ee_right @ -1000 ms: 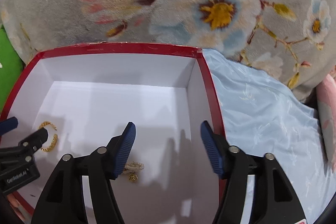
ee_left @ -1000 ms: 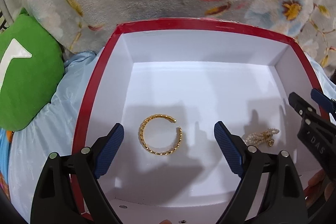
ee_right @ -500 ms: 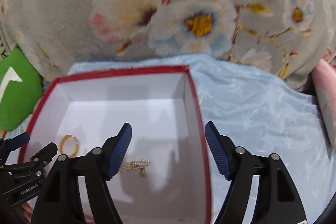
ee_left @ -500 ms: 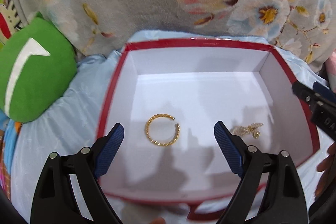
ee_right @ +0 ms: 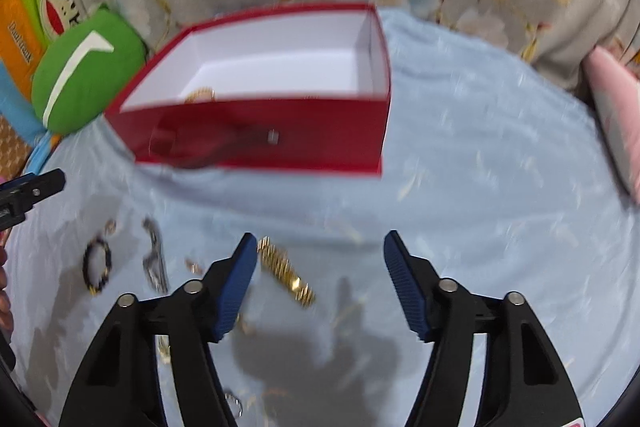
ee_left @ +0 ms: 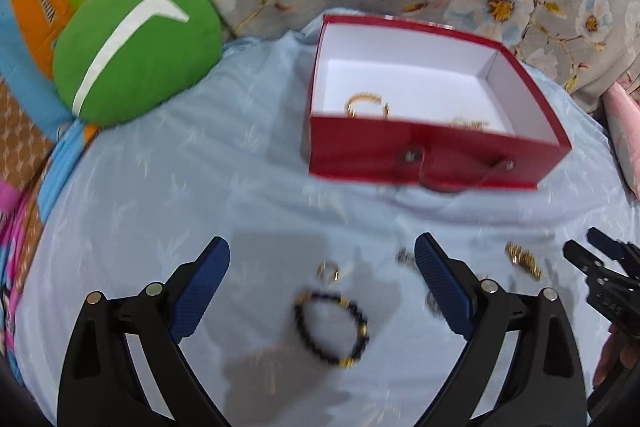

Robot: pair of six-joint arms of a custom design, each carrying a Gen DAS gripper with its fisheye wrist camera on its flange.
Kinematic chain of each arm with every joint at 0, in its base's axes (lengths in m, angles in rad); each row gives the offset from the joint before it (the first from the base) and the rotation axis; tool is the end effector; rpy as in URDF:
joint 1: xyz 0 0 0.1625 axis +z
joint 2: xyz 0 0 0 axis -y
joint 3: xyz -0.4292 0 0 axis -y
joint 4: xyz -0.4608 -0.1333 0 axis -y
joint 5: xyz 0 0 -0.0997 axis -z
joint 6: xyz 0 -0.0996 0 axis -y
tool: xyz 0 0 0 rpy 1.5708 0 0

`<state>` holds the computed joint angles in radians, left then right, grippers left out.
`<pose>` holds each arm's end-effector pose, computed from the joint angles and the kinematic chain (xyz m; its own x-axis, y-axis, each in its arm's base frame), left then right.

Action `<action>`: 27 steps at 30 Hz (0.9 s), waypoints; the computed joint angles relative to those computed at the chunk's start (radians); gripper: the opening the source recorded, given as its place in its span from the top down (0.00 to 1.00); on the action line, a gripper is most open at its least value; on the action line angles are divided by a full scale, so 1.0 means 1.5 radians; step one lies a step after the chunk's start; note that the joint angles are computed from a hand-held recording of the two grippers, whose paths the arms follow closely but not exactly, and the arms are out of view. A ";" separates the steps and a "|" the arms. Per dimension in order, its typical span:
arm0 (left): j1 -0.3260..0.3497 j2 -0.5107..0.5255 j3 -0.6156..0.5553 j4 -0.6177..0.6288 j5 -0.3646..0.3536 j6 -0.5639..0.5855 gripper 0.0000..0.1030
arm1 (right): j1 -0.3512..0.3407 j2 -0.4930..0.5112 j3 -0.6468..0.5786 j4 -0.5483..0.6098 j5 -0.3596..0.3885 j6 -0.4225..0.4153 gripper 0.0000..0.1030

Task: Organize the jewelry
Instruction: 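Grasp the gold watch with the right gripper while the left gripper grasps the silver watch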

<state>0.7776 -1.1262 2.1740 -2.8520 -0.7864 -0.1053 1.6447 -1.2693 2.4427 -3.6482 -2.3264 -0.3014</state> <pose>-0.2334 -0.5156 0.1052 -0.6825 0.3159 -0.6591 0.6250 0.7197 -0.3022 0.0962 -0.4185 0.1810 -0.7176 0.2787 0.6383 -0.2709 0.7325 -0.6245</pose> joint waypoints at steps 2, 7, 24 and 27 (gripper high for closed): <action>-0.001 -0.016 0.024 0.015 0.001 -0.030 0.11 | -0.013 0.014 0.001 0.003 0.011 0.004 0.52; -0.003 -0.043 0.060 0.044 -0.022 -0.078 0.11 | -0.034 0.045 -0.007 -0.006 0.017 0.007 0.56; -0.030 -0.007 0.062 0.063 -0.050 -0.104 0.11 | -0.030 0.077 -0.015 -0.024 0.016 0.032 0.90; -0.030 0.006 0.053 0.063 -0.067 -0.109 0.11 | -0.028 0.060 0.015 -0.039 0.011 0.059 0.90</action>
<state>0.7325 -1.1172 2.2541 -2.7572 -0.8864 -0.2691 1.6021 -1.1791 2.4647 -3.7063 -2.3101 -0.2132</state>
